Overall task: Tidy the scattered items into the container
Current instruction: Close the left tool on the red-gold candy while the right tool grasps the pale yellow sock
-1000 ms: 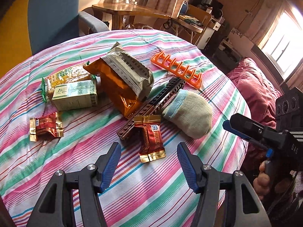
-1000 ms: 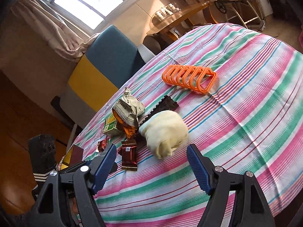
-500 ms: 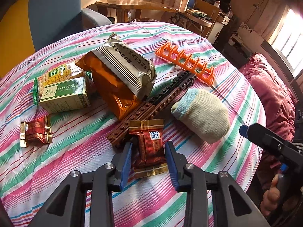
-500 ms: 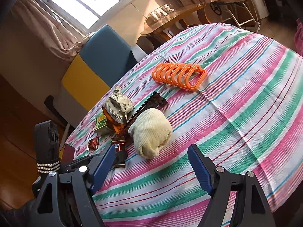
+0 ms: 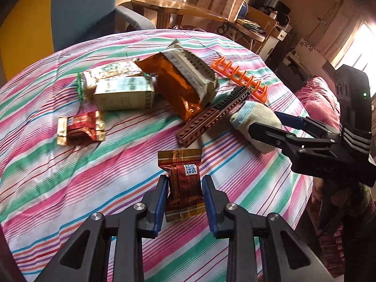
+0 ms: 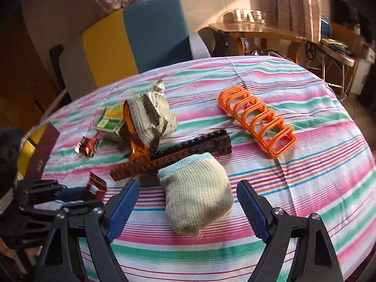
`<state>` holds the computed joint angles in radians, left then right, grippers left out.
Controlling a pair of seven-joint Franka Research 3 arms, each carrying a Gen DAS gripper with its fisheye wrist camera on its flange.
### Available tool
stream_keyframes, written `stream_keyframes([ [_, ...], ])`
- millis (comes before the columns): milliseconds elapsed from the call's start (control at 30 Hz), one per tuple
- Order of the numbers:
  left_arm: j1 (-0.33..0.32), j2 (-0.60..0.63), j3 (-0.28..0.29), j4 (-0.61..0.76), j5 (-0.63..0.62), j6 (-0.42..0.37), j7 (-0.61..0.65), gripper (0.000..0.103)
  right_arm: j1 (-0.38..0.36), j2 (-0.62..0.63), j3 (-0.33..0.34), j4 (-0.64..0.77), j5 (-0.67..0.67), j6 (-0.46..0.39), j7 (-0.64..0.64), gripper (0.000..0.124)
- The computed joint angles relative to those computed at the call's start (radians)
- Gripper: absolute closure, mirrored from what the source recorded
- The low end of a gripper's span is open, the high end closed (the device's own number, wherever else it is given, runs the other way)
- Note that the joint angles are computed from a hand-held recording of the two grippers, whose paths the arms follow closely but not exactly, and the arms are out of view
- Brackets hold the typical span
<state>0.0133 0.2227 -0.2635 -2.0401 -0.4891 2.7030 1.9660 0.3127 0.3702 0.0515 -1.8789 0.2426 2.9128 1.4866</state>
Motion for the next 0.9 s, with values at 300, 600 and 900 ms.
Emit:
stream_keyframes([
  [300, 0.035, -0.128, 0.055, -0.157, -0.137, 0.007, 0.078, 0.074, 0.096, -0.061, -0.094, -0.079, -0.194, 0.020, 0.247, 0.064],
  [600, 0.007, -0.220, 0.130, -0.274, -0.257, 0.004, 0.167, 0.073, 0.165, -0.099, -0.014, -0.160, -0.132, 0.077, 0.273, 0.064],
  [900, -0.028, -0.268, 0.163, -0.328, -0.294, 0.051, 0.185, 0.053, 0.218, -0.094, -0.019, -0.173, -0.190, 0.092, 0.375, 0.061],
])
